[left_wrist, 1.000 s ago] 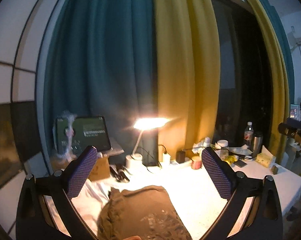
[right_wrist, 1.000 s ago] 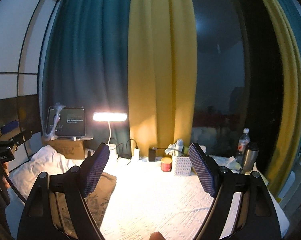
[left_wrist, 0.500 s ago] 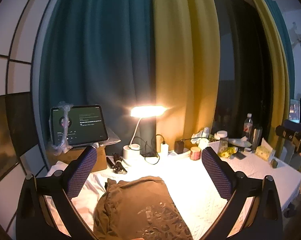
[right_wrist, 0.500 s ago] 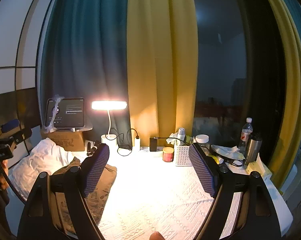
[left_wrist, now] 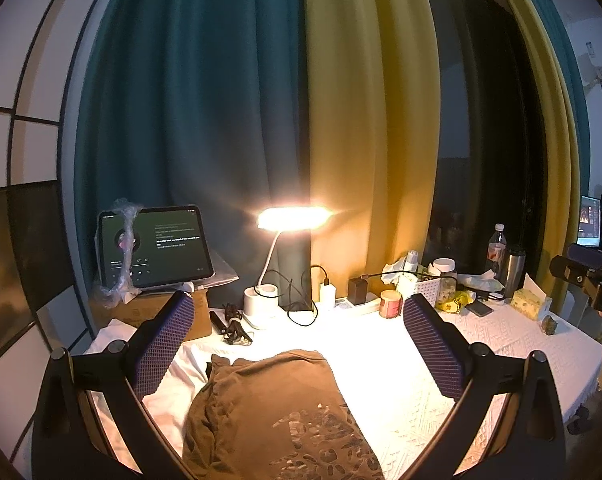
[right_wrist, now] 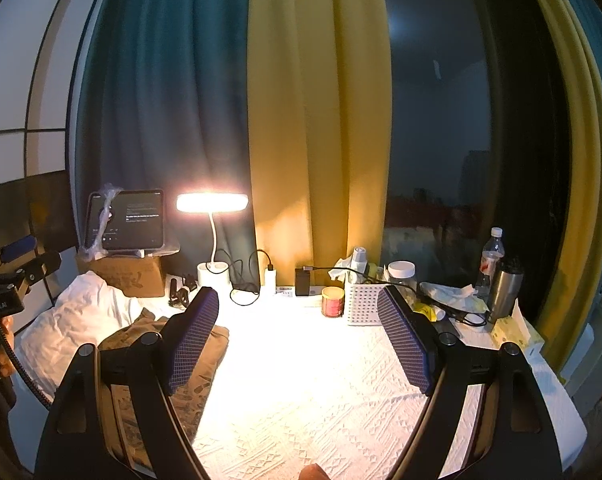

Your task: Fold small clothes

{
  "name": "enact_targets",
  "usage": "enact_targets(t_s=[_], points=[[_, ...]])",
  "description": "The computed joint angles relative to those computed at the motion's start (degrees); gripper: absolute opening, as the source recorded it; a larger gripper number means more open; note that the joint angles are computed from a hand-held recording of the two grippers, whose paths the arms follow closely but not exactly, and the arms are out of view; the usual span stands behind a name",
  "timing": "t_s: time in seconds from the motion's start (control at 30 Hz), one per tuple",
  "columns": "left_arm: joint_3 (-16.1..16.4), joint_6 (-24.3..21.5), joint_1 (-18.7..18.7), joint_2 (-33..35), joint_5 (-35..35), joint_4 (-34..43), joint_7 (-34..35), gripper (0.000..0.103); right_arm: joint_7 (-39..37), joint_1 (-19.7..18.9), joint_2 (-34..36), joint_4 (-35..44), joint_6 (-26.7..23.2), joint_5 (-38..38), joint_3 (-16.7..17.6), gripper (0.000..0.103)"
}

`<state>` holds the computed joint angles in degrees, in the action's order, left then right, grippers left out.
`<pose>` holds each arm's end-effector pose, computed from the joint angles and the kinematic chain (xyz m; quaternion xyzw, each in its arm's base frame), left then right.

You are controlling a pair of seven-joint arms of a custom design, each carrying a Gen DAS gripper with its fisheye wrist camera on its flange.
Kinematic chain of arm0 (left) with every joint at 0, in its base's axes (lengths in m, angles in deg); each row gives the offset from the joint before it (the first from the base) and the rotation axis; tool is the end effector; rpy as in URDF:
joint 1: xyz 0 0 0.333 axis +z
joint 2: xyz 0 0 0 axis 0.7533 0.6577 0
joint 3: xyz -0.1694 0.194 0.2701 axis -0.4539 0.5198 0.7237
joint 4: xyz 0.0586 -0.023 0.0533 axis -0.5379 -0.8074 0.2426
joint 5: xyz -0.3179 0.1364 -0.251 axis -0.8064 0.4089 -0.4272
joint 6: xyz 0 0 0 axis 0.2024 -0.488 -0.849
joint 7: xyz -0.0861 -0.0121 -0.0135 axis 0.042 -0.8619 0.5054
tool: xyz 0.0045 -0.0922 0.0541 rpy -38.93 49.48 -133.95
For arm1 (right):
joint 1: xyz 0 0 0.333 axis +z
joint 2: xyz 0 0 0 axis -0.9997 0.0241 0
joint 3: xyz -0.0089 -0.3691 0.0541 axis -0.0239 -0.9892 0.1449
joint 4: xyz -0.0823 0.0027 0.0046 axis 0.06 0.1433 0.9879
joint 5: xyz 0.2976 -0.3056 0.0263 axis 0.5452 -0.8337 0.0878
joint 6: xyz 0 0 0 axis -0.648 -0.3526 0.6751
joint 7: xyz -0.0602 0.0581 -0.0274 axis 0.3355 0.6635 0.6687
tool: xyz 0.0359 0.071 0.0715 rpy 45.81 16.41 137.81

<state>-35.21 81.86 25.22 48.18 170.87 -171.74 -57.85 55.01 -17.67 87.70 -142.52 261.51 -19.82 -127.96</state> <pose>0.5412 -0.4004 0.6646 -0.5954 0.5022 -0.4204 0.4654 0.5798 0.2904 0.6614 -0.6715 0.4137 -0.3540 0.5025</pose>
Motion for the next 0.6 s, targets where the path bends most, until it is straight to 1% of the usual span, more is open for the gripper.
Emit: enact_targets(t_s=[0.13,0.2,0.3,0.37,0.53,0.57,0.6], points=[[0.1,0.2,0.0,0.3,-0.4,0.2,0.5,0.103,0.9,0.5,0.4,0.2,-0.3,-0.7,-0.8,0.084],[0.2,0.4,0.0,0.4,-0.5,0.3,0.6,0.103,1.7,1.6,0.6,0.2,-0.4,-1.3,-2.2,0.084],[0.3,0.5,-0.1,0.5,-0.5,0.4,0.6,0.103,3.0,2.1,0.9,0.2,-0.6,-2.4,-2.9,0.084],[0.3,0.4,-0.1,0.5,-0.5,0.4,0.5,0.103,3.9,3.4,1.1,0.2,-0.6,-3.0,-4.4,0.084],[0.4,0.2,-0.1,0.7,-0.9,0.6,1.0,0.103,5.3,3.4,1.1,0.1,-0.8,-4.5,-4.7,0.084],[0.4,0.3,-0.1,0.7,-0.9,0.6,0.9,0.103,5.7,2.7,1.1,0.1,-0.8,-5.0,-4.0,0.084],[0.4,0.3,-0.1,0.7,-0.9,0.6,0.9,0.103,6.2,3.3,1.2,0.0,-0.9,-5.3,-4.7,0.084]])
